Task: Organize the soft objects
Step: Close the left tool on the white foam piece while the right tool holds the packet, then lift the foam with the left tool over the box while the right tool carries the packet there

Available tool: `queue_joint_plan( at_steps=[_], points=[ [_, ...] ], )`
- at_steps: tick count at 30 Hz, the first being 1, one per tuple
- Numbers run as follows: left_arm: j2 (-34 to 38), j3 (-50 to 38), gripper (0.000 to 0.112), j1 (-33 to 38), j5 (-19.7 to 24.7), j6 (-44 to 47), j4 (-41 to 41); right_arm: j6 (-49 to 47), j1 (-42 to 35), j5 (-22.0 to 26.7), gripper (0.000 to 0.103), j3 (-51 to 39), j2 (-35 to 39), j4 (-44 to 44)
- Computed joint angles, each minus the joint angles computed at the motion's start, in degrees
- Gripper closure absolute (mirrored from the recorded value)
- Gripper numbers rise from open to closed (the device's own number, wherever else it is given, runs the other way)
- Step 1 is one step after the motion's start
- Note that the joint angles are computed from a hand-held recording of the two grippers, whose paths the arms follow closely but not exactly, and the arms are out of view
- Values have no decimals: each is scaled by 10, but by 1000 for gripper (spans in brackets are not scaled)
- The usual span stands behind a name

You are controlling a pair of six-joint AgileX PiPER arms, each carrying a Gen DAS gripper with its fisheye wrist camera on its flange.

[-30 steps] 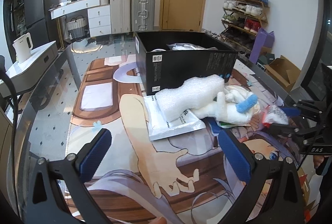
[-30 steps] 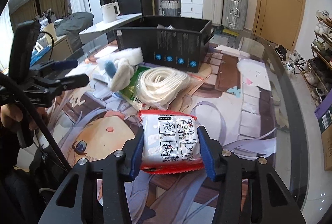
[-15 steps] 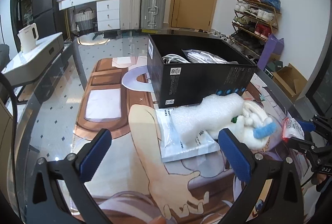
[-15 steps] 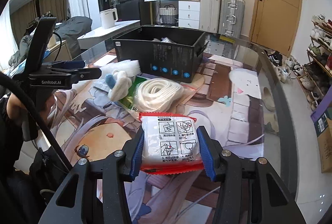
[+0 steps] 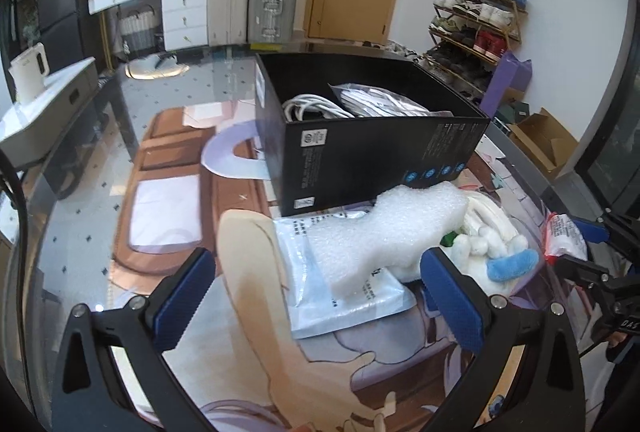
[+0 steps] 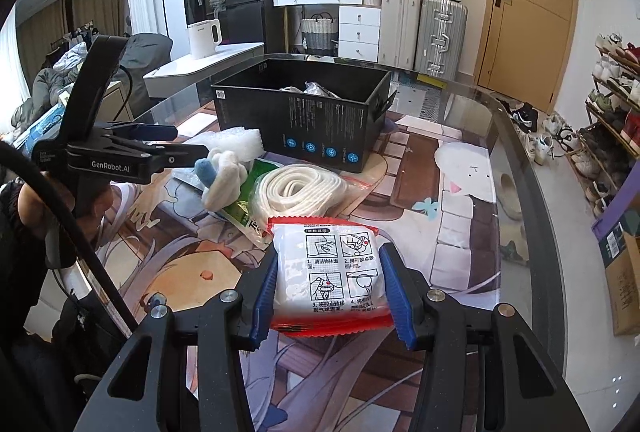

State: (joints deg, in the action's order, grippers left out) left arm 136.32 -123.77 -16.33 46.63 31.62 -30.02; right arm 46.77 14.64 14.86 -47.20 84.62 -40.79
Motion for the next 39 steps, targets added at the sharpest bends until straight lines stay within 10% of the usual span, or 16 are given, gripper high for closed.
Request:
queue_joint_plan(
  at_steps=[16,29,39],
  points=[
    [62,-127,12,-5,88,-11,-10,-68,-7,9,54,-29,26,56],
    [73,-153,76,9,139,42,-69,-72,-6,13,54,-42,33,55],
    [17,-52,79,20,98,103,-108,-36,7,23,54,-46,25,20]
  ],
)
